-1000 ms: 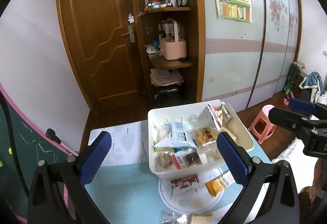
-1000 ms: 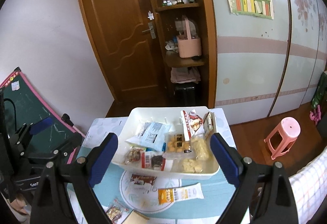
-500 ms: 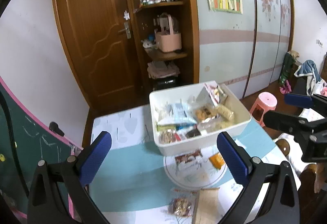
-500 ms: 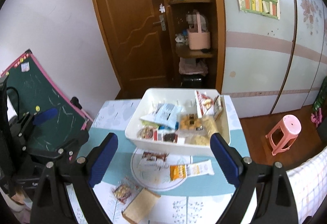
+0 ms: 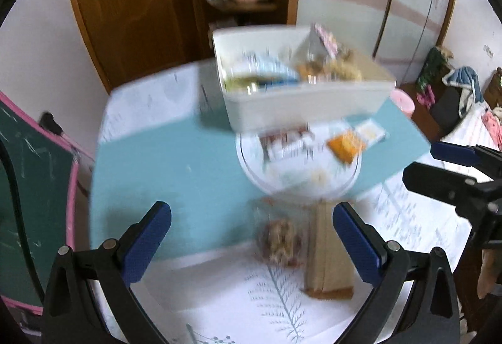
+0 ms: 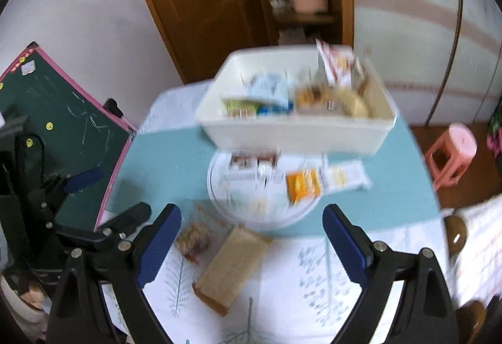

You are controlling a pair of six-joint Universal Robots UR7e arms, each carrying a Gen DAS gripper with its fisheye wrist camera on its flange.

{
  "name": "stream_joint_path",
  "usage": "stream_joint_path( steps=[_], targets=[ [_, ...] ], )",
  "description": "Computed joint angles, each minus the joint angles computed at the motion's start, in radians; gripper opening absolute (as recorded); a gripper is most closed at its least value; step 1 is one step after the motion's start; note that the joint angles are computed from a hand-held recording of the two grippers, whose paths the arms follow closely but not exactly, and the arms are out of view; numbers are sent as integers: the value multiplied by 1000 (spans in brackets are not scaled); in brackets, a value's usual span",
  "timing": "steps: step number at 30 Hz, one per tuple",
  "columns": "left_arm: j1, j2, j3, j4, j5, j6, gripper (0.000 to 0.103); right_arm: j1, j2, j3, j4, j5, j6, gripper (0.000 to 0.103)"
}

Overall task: Organize snacks
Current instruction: 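Grasp the small clear nut bag with the left tool while the right tool grasps the brown paper packet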

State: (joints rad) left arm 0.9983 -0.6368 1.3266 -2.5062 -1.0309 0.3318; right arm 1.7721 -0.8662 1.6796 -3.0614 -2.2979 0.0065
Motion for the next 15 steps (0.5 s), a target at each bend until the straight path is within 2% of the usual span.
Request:
stream_joint_path(
  steps=[6,9,11,15],
  targets=[
    [35,59,-13,50,-1,-17,103,-58,14,43,32,46,148,92],
    [51,88,-38,84,-15,-44,102,-74,22,46,53,57,181,92],
    [60,101,-49,99,-29,-55,98,-81,33,43,61,60,190,92],
    [81,121,-89,155,-83,-87,79,-91,50,32,78,77,209,92]
  ],
)
